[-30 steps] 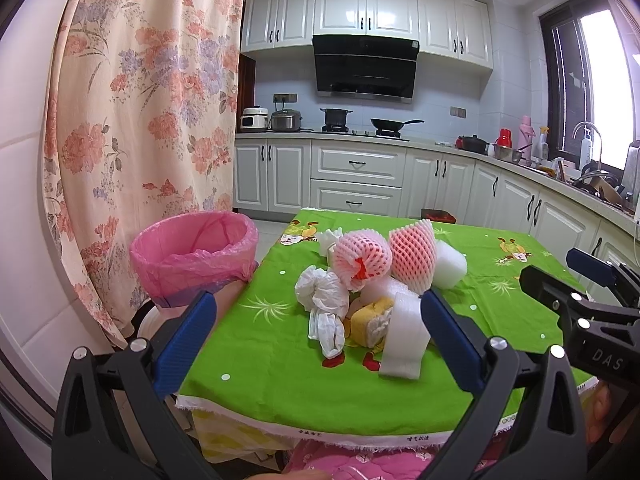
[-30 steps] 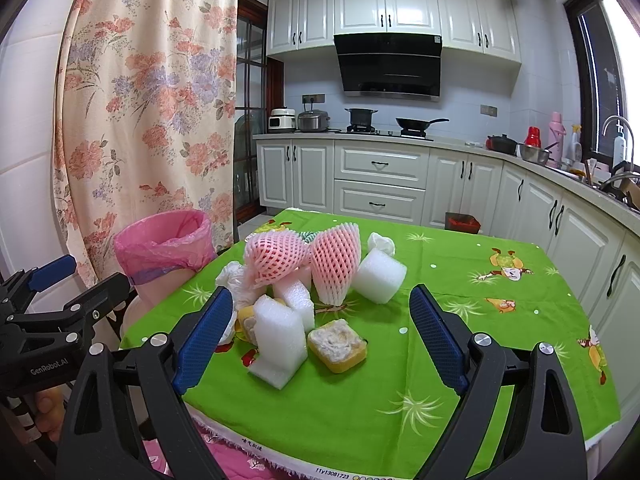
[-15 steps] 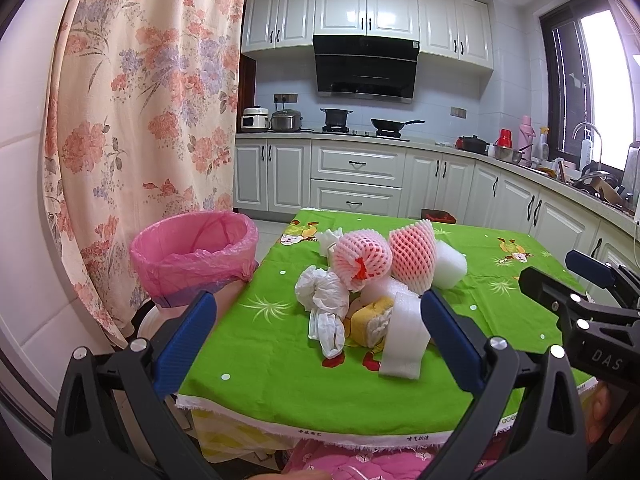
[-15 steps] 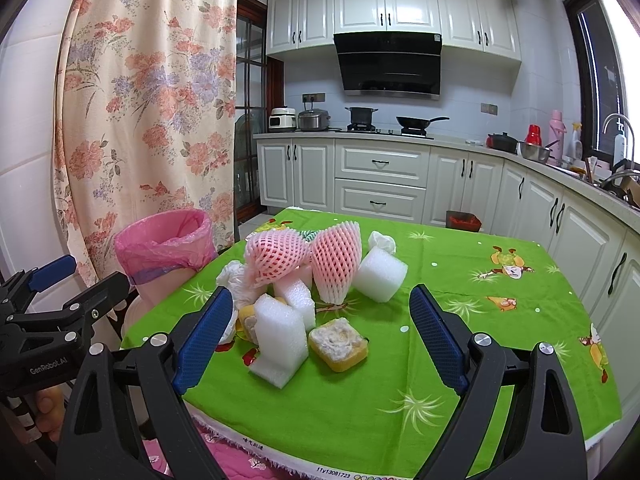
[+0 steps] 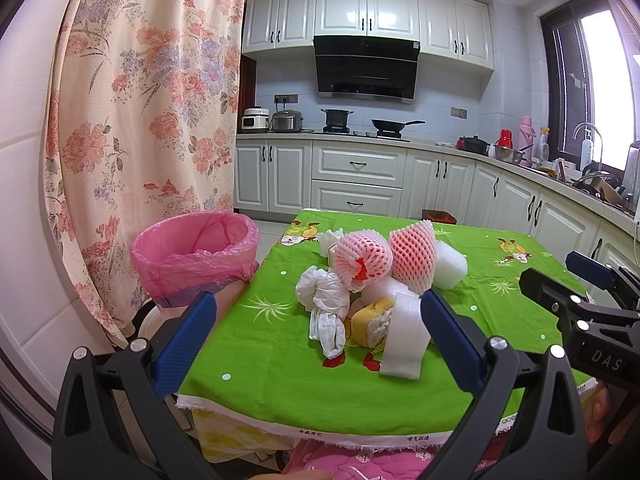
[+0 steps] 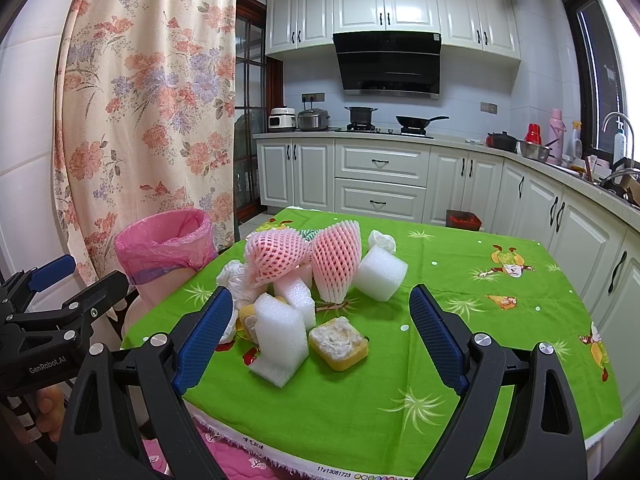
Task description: Collect trash
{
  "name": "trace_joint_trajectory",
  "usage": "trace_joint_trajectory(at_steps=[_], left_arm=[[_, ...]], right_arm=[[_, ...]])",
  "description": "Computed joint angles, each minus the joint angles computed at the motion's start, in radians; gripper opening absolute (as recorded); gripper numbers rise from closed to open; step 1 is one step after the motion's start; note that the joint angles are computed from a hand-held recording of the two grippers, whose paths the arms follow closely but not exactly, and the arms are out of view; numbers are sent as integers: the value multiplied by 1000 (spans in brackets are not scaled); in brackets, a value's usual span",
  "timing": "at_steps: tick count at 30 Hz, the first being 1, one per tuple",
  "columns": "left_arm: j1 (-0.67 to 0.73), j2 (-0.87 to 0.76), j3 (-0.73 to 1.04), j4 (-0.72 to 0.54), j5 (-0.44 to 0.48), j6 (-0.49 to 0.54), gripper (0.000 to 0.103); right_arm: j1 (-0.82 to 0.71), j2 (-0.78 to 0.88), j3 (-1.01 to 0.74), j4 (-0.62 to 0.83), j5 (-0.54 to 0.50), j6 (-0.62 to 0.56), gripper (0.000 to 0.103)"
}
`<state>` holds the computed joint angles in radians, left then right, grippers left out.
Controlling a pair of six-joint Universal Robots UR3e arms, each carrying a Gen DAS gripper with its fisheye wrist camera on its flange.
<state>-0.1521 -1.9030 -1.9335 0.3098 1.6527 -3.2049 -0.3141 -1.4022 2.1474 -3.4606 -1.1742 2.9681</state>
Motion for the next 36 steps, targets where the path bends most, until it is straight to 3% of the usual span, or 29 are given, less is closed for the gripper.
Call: trace_joint_trajectory(at_steps=[20,33,36], left_arm=[[-8,7,-3,-2,21,2,99],[19,-12,6,7,-49,5,99],[56,-17,17,-19,-114,-17,99]], right_arm=[[6,1,14,-28,-24,12,85],[2,48,-13,-14,-49,21,85],[-5,66,-27,-9,-53,21,85]])
